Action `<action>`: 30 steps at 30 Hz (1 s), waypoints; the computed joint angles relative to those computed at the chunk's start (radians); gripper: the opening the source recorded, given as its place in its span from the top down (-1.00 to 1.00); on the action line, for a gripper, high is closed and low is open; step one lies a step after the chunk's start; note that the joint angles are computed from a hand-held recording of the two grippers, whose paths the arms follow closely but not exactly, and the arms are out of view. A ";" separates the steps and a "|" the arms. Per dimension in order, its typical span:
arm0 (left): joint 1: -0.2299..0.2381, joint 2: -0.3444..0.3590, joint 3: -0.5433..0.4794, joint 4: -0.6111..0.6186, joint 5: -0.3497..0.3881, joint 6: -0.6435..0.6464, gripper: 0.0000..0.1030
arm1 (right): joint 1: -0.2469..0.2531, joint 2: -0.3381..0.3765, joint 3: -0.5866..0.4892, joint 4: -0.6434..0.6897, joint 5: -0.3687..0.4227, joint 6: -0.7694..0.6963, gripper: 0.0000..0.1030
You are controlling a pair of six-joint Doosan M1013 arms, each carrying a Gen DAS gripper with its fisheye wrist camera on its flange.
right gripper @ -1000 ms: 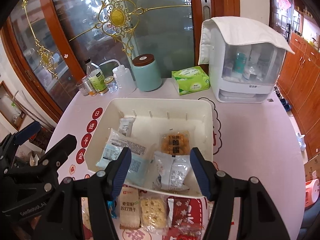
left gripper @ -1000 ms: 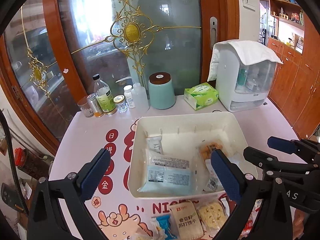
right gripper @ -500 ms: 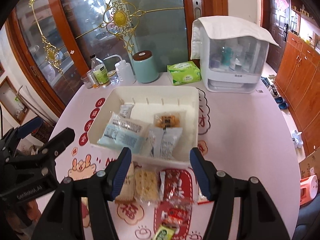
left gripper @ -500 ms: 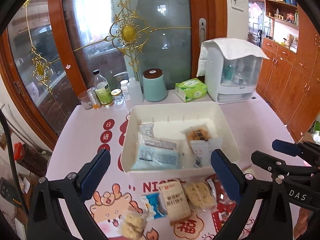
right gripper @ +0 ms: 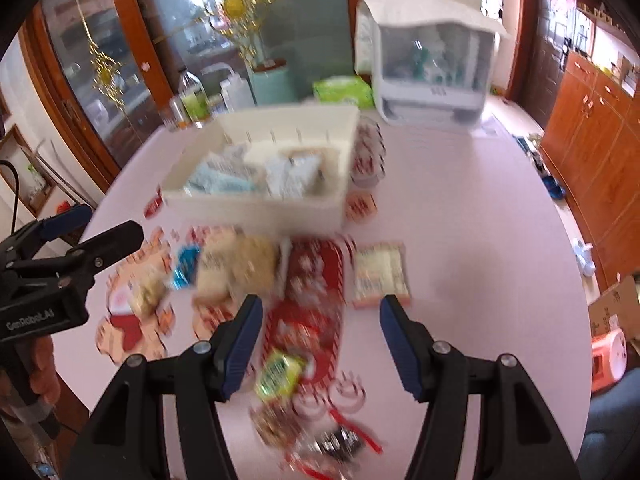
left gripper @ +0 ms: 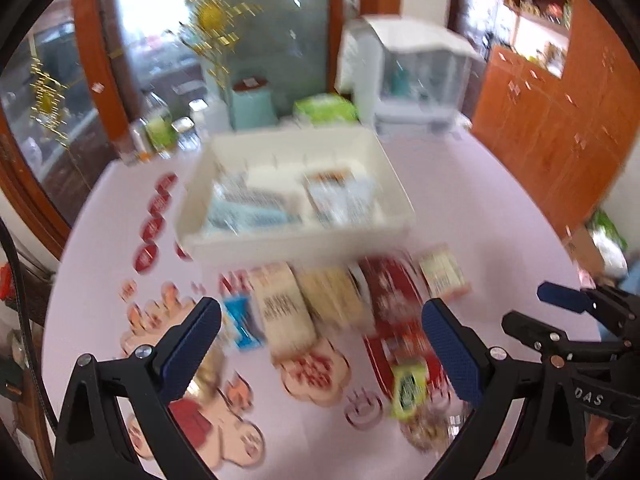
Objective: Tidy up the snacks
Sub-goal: 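Grasp the clear nut bag with the left tool while the right tool grasps the dark seaweed pack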
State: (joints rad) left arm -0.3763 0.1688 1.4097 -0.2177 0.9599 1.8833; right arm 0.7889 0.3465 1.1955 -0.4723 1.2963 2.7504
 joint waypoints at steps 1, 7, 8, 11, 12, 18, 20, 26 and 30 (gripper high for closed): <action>-0.007 -0.004 0.018 0.001 0.012 0.011 -0.94 | 0.004 -0.007 0.022 0.014 0.002 0.013 -0.20; -0.049 -0.016 0.127 0.033 0.069 0.022 -0.94 | 0.013 -0.042 0.153 0.135 -0.022 0.132 -0.20; -0.054 -0.017 0.142 0.038 0.071 0.015 -0.94 | 0.013 -0.049 0.175 0.160 -0.035 0.161 -0.20; -0.065 -0.014 0.173 0.048 0.086 -0.008 -0.94 | 0.009 -0.061 0.235 0.238 -0.085 0.248 -0.20; -0.067 -0.012 0.180 0.045 0.092 -0.014 -0.94 | 0.008 -0.064 0.255 0.265 -0.106 0.273 -0.20; -0.070 -0.011 0.203 0.027 0.103 -0.031 -0.94 | 0.016 -0.059 0.287 0.299 -0.143 0.320 -0.20; -0.072 -0.010 0.201 0.027 0.111 -0.036 -0.94 | 0.021 -0.054 0.284 0.283 -0.137 0.337 -0.20; -0.063 0.005 0.189 0.007 0.155 -0.068 -0.92 | 0.030 -0.037 0.263 0.234 -0.104 0.330 -0.18; -0.059 0.014 0.185 -0.017 0.188 -0.073 -0.92 | 0.039 -0.033 0.251 0.212 -0.057 0.294 -0.16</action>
